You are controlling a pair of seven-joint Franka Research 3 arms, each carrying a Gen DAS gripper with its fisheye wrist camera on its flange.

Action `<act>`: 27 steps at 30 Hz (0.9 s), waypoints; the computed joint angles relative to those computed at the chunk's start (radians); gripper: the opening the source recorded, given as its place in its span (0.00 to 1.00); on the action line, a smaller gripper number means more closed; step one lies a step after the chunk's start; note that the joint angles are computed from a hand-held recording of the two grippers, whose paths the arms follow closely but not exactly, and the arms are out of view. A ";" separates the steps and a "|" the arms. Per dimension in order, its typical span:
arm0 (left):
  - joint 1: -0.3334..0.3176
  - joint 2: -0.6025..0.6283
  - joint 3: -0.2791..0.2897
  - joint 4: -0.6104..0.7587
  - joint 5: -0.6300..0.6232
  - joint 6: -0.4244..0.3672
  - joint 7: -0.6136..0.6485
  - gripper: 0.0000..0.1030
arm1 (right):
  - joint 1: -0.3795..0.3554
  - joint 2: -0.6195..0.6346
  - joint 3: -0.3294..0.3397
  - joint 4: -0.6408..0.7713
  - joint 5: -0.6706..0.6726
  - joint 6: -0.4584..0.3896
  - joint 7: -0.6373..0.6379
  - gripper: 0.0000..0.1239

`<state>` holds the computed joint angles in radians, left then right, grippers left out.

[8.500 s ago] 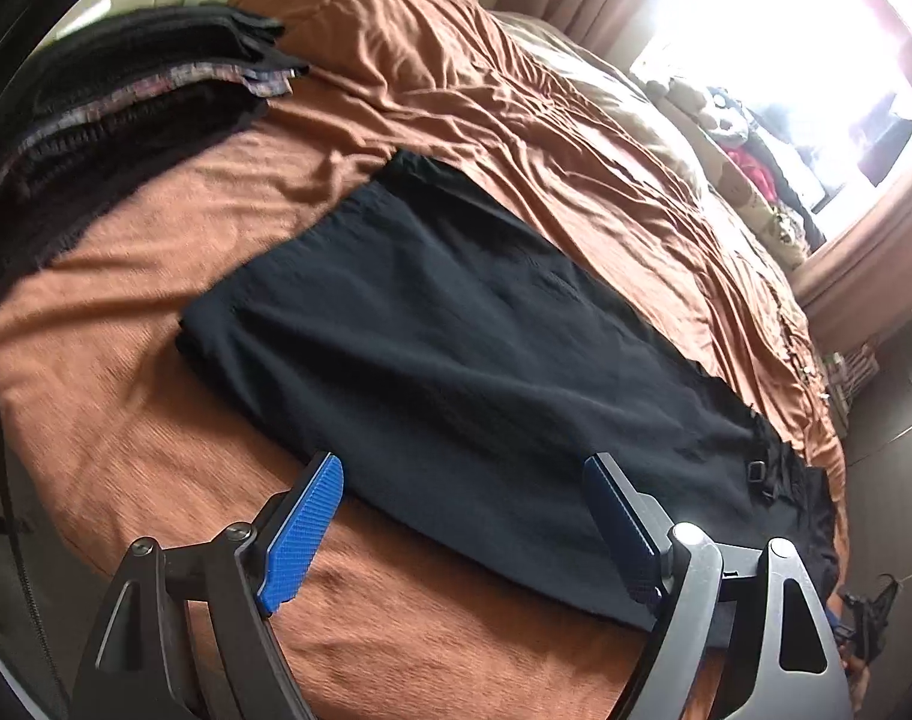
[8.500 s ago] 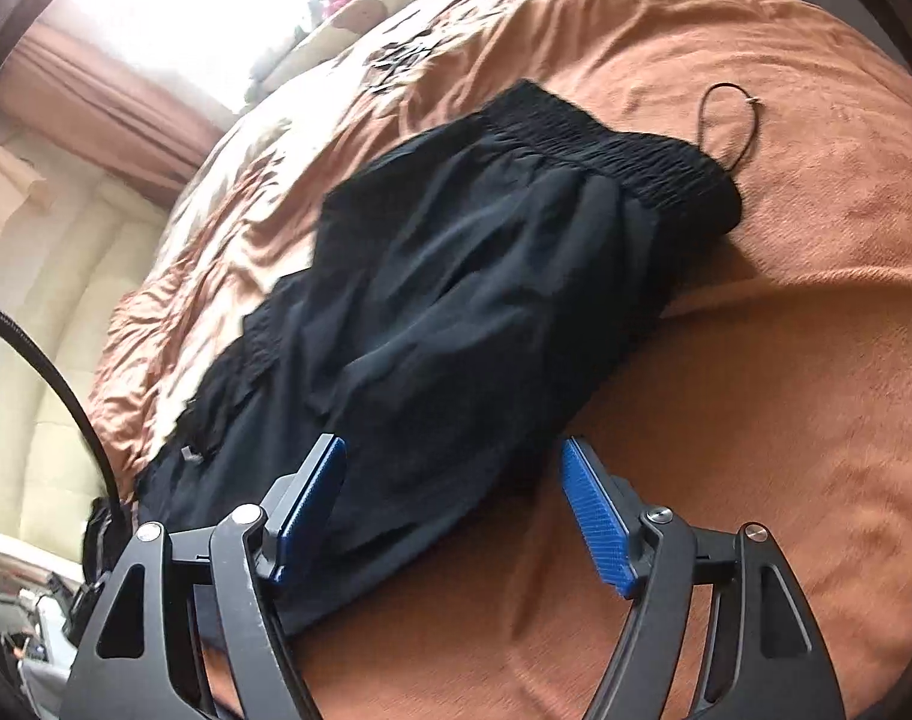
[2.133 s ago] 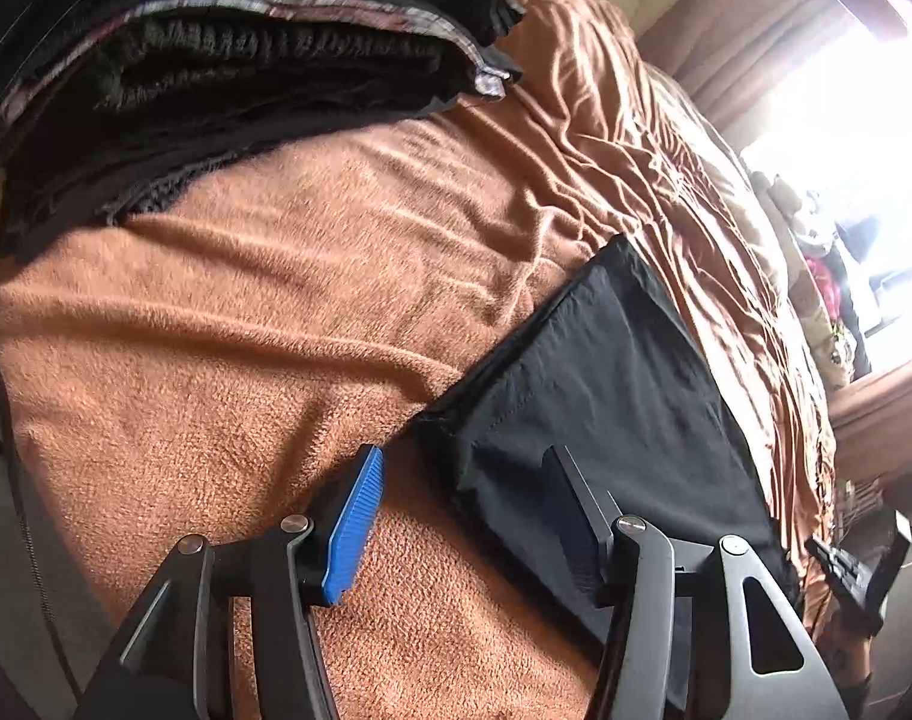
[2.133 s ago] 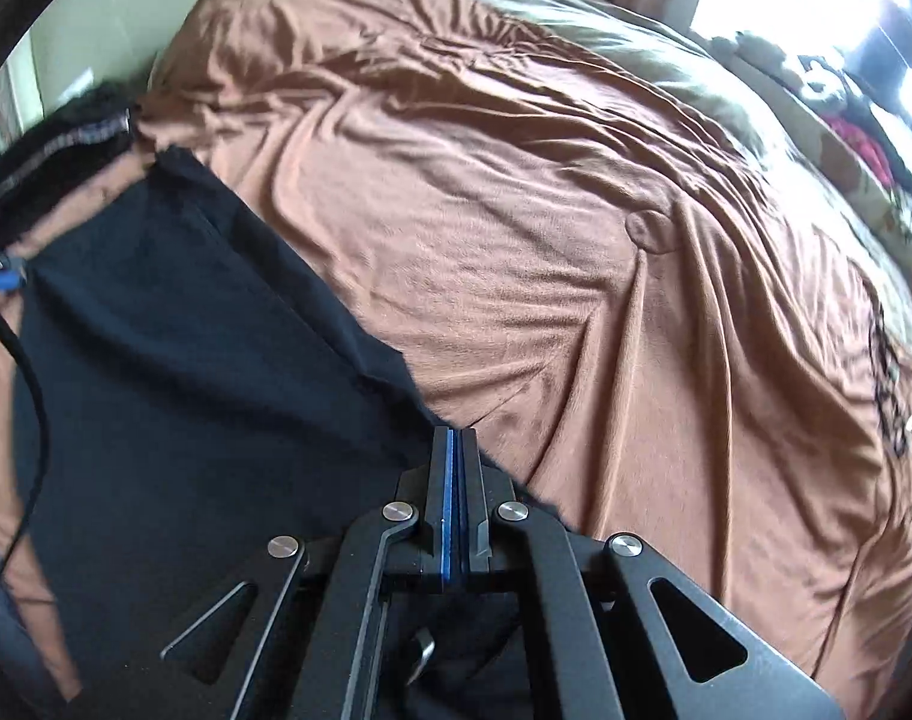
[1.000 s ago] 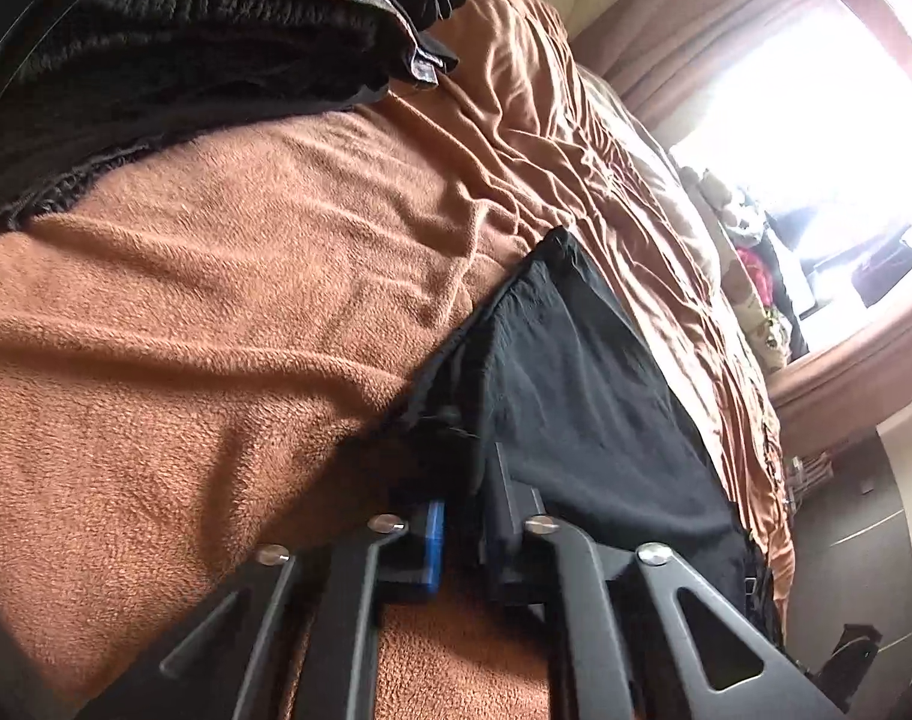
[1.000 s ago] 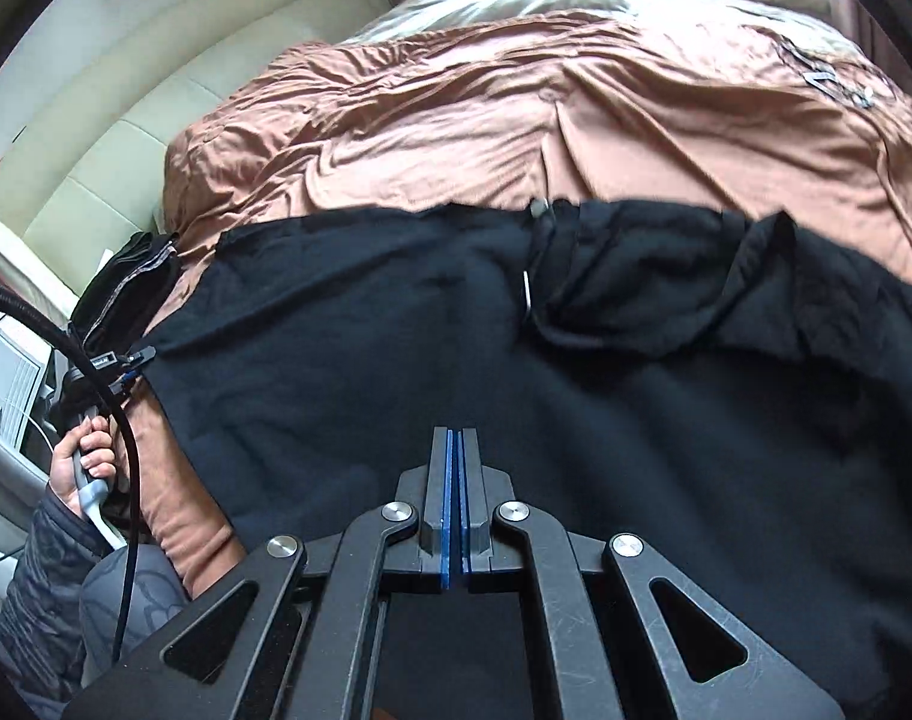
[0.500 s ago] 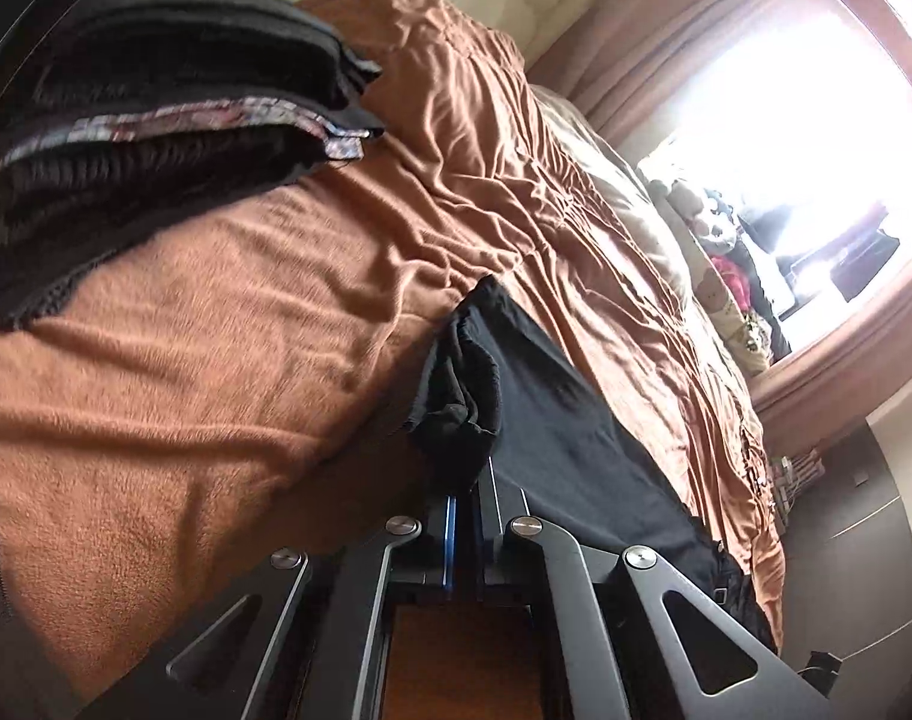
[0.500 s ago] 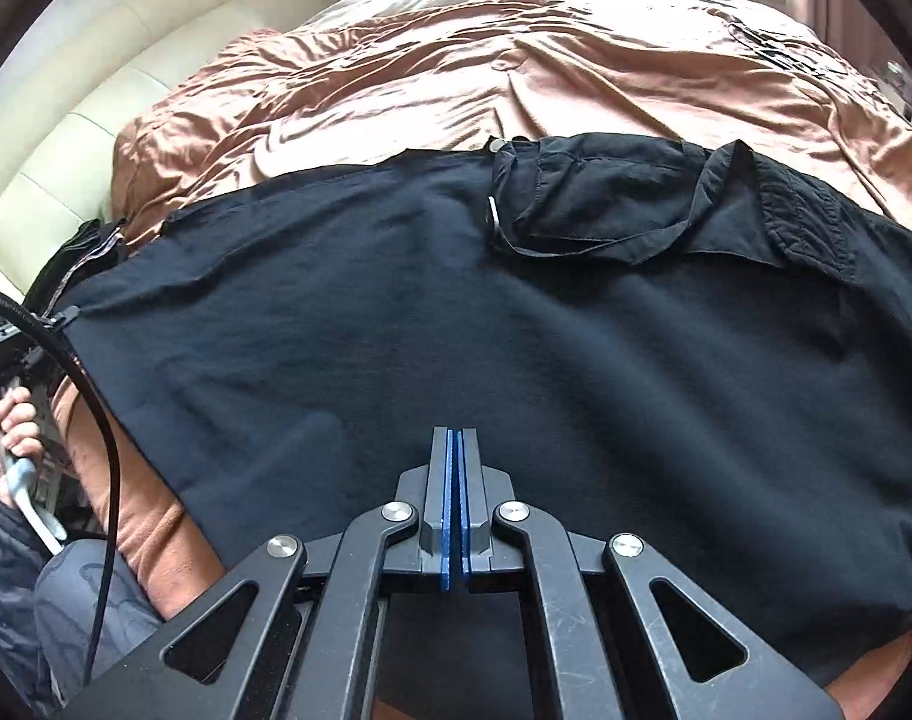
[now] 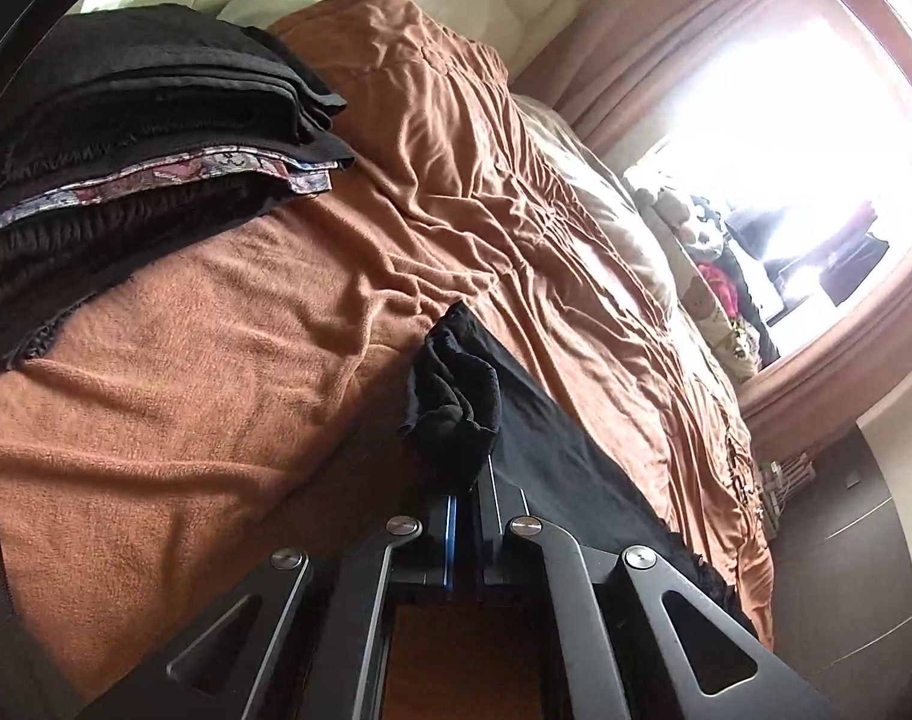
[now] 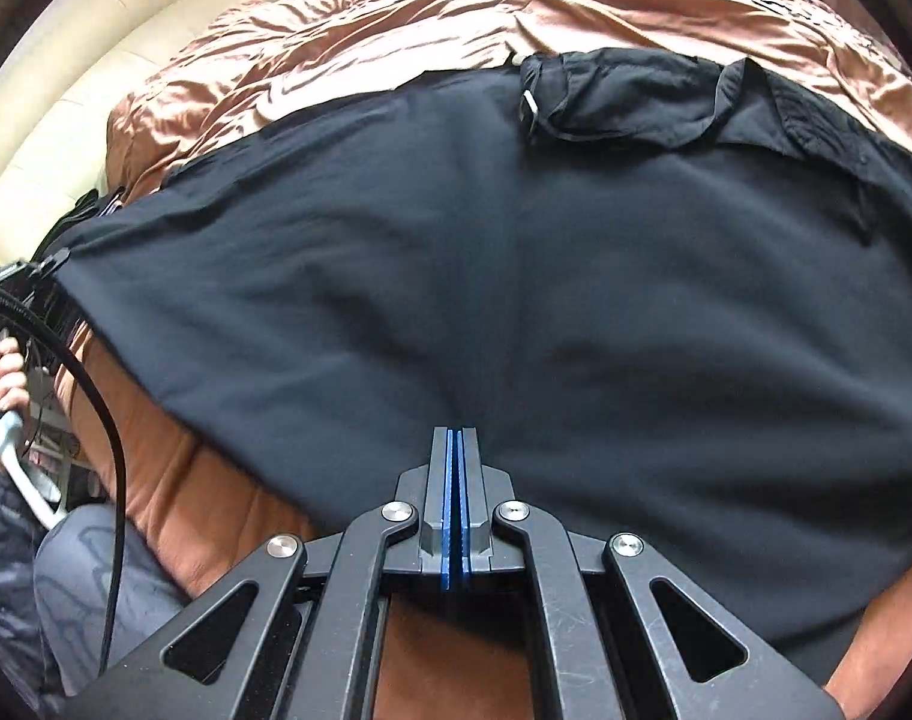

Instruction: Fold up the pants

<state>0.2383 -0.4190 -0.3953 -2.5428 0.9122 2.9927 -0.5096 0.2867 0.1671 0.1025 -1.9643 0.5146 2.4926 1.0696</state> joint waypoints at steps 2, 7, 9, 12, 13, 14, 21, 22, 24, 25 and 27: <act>0.009 0.009 -0.005 0.007 0.009 0.007 -0.008 0.03 | 0.004 0.001 -0.009 0.011 -0.041 -0.032 0.035 0.00; -0.001 0.020 0.008 0.016 0.013 0.000 -0.001 0.03 | -0.006 0.006 -0.017 0.058 -0.070 -0.108 0.078 0.00; 0.003 0.017 0.010 0.012 0.020 0.007 -0.011 0.03 | -0.010 0.000 -0.015 0.062 -0.057 -0.094 0.068 0.00; 0.010 0.008 0.006 0.002 0.028 0.015 -0.026 0.03 | -0.015 0.017 -0.011 0.090 -0.028 -0.112 0.061 0.00; 0.013 0.005 0.004 -0.002 0.030 0.018 -0.031 0.03 | -0.012 0.028 -0.010 0.102 -0.035 -0.113 0.066 0.00; 0.014 0.002 0.003 -0.005 0.029 0.019 -0.034 0.03 | -0.007 0.042 -0.009 0.116 -0.044 -0.112 0.072 0.00; 0.005 -0.014 0.001 -0.040 -0.004 0.021 -0.032 0.03 | 0.022 0.148 -0.022 0.208 -0.135 -0.045 0.182 0.00; 0.007 -0.016 -0.001 -0.044 -0.008 0.023 -0.032 0.03 | 0.022 0.168 -0.024 0.236 -0.145 -0.046 0.198 0.00; 0.009 -0.018 -0.005 -0.052 -0.019 0.027 -0.032 0.03 | 0.030 0.206 -0.027 0.286 -0.176 -0.041 0.230 0.00; 0.010 -0.018 -0.006 -0.054 -0.025 0.028 -0.029 0.03 | 0.034 0.231 -0.031 0.323 -0.195 -0.047 0.246 0.00; 0.011 -0.019 -0.010 -0.057 -0.036 0.027 -0.023 0.03 | 0.039 0.279 -0.034 0.395 -0.222 -0.066 0.275 0.00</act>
